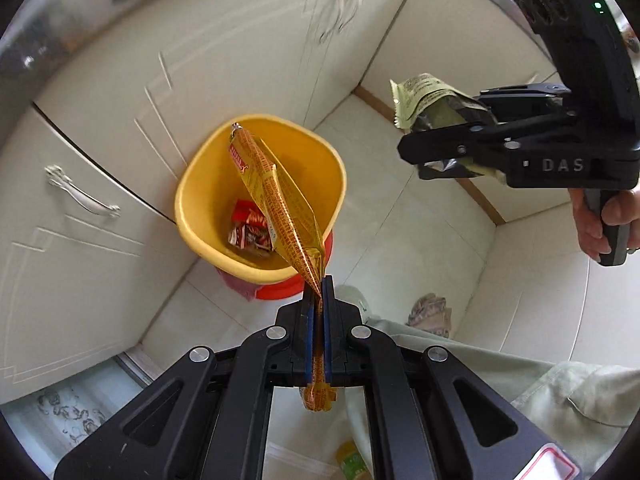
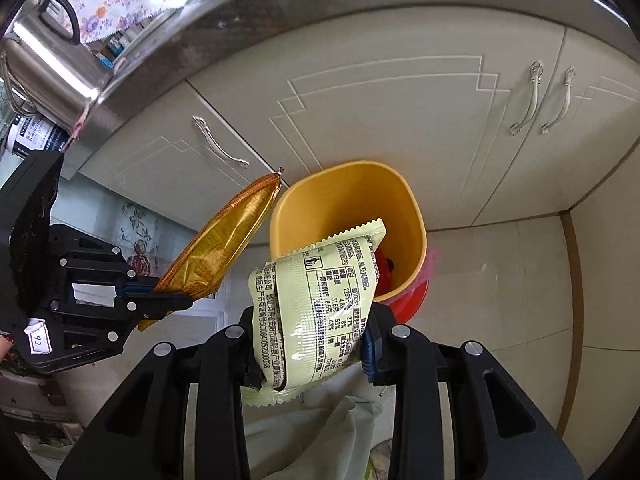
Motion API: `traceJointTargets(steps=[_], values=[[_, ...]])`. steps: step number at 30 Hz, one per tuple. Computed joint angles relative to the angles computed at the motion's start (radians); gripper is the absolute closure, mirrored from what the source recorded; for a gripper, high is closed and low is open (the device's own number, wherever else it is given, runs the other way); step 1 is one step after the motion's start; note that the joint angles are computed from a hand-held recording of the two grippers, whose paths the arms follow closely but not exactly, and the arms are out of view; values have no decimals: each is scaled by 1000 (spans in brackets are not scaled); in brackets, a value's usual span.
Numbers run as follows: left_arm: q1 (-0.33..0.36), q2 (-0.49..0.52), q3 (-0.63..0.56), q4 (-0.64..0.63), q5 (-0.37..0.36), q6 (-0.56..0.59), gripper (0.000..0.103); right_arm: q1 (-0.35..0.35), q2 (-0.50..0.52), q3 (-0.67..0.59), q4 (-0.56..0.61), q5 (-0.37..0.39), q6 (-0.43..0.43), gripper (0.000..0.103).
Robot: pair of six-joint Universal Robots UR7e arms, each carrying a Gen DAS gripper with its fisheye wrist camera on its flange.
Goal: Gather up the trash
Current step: 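Carry the yellow packet and orange wrapper down over the yellow bin with both tools, then open both tools to drop the packet and wrapper into the yellow bin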
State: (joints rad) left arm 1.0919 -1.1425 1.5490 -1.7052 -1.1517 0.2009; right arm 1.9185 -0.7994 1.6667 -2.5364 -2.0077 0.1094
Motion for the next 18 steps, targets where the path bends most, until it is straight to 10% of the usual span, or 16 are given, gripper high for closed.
traceJointTargets(steps=[18], values=[[159, 240, -106, 6, 26, -114, 98, -190, 244, -219, 142, 112, -49, 68]])
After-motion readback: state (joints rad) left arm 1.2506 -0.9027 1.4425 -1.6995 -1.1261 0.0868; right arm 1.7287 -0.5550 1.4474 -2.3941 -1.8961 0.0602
